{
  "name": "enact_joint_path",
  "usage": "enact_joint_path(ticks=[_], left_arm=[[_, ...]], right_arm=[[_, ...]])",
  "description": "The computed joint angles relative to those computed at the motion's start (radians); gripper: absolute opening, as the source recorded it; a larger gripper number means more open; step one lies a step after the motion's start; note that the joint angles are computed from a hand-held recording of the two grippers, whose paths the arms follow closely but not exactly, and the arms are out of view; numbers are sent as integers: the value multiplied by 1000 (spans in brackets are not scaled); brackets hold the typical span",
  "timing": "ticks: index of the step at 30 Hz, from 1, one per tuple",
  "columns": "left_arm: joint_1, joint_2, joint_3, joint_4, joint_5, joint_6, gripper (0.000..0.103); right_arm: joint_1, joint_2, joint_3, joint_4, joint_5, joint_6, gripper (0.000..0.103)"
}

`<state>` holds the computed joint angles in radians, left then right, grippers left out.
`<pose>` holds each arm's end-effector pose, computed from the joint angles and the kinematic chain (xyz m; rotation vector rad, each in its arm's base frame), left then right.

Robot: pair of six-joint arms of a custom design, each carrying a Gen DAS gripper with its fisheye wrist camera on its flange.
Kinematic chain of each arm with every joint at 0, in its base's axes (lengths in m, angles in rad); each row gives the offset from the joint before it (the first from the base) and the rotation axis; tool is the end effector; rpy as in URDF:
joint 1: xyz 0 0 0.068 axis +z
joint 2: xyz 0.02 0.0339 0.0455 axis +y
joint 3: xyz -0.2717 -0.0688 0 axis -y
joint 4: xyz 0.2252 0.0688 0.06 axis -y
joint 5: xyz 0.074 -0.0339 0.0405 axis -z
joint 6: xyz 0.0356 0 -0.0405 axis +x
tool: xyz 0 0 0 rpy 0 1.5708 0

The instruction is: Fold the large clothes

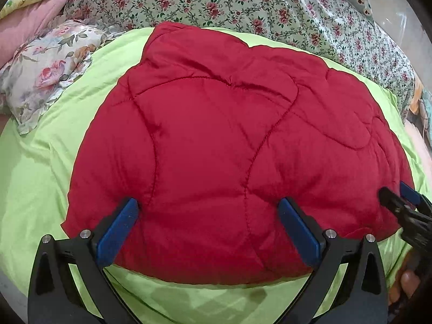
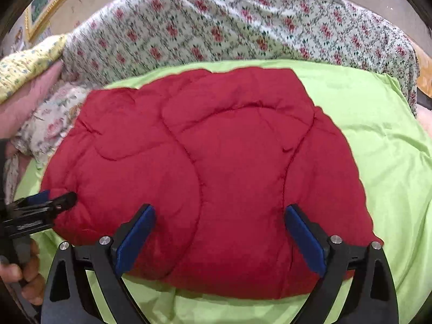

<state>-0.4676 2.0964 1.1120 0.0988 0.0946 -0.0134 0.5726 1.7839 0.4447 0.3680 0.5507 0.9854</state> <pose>0.3557 -0.1834 0.1094 0.5988 2.4055 -0.3245 0.2172 0.1179 0.0875 0.6803 2.2509 0.0378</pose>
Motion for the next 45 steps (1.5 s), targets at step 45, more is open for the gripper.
enact_joint_path(ticks=[45], left_arm=[[-26, -216, -362, 107, -52, 132, 103]], right_arm=[[356, -141, -107, -185, 100, 319, 100]])
